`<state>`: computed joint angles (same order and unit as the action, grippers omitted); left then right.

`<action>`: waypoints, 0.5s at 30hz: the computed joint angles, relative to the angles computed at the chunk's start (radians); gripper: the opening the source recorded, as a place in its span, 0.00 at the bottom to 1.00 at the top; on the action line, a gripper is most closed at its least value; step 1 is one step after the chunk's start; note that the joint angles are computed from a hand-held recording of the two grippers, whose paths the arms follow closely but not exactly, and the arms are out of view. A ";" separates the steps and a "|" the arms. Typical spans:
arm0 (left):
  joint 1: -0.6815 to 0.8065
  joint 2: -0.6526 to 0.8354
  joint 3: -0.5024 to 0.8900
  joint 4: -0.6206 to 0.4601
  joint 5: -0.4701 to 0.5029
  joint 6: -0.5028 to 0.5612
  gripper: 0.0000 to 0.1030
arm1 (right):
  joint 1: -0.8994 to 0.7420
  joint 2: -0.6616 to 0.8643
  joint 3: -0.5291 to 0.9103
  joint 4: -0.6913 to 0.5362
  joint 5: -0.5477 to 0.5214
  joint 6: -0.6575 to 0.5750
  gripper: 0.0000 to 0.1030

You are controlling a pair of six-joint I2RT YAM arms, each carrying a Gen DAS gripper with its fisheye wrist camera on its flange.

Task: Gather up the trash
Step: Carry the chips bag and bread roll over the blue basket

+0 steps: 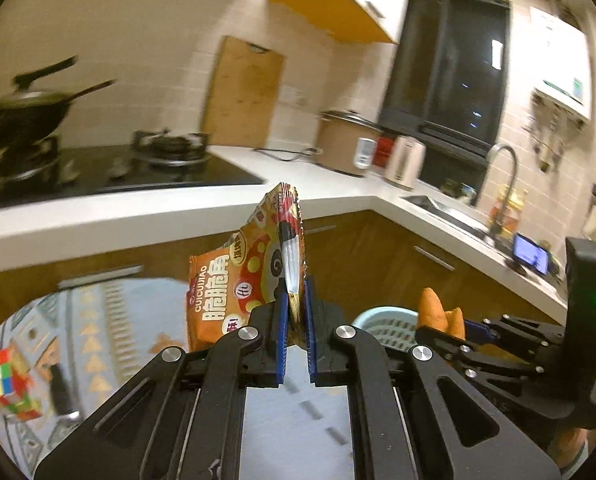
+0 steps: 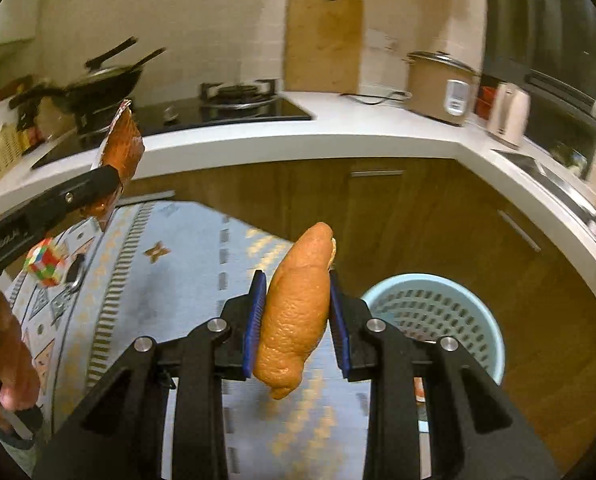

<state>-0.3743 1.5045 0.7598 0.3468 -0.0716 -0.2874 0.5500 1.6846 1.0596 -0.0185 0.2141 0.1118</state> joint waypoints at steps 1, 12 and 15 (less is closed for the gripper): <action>-0.022 0.020 0.024 -0.007 -0.008 0.002 0.05 | -0.017 -0.011 -0.011 0.003 -0.004 0.000 0.26; -0.227 0.417 0.488 -0.151 -0.040 0.019 0.05 | -0.340 -0.026 -0.030 0.001 -0.156 -0.023 0.26; -0.257 0.526 0.603 -0.193 -0.034 0.006 0.05 | -0.437 0.025 -0.021 0.008 -0.240 -0.008 0.26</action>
